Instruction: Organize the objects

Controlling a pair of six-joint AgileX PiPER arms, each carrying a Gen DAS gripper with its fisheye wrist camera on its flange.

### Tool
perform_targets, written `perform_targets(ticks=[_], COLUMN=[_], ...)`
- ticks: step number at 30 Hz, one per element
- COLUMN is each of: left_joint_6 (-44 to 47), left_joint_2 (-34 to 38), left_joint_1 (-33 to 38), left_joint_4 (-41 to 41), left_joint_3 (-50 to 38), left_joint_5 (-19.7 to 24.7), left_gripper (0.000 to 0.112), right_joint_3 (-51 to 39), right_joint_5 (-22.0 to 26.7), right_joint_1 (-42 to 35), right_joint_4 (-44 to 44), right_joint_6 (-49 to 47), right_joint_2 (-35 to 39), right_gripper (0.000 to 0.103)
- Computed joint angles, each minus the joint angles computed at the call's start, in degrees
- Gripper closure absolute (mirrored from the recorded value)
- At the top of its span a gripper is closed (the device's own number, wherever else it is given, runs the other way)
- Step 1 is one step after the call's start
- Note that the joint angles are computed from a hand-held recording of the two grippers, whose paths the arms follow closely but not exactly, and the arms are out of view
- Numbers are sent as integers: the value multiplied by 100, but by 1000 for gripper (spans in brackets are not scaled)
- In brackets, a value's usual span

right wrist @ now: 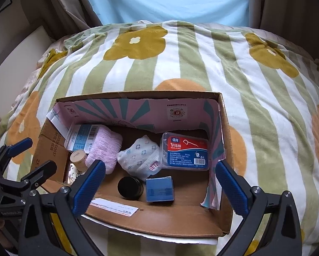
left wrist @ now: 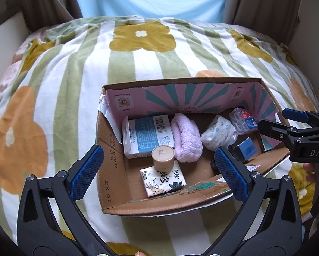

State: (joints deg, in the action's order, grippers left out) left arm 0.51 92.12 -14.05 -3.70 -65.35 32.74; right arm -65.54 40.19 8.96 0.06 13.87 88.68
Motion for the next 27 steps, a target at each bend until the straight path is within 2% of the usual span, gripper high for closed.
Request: perform_targets(ticks=[7, 15, 19, 23, 27], left_joint_6=[-268, -1171, -2113, -3181, -4638], left_joint_2=[-523, -1851, -2692, -3470, -4036], left_joint_1=[-78, -360, -826, -1552, -2867], left_joint_4=[214, 847, 1670, 2510, 3759], left_joint_3=[72, 458, 837, 1233, 1560], left_joint_5=[157, 416, 624, 1004, 1831], left_gripper=[9, 9, 9, 9, 9], right_joint_3=[14, 147, 430, 743, 1030], right_joint_5=[188, 670, 1110, 1892, 2777], right_joint_1=[294, 803, 1599, 2789, 4027], right_joint_4=[-570, -1370, -2391, -3415, -4059], right_joint_6=[583, 1492, 2438, 3559, 4625], right_joint_2=[-471, -1575, -2333, -2998, -3477], right_gripper=[1, 1, 1, 1, 1])
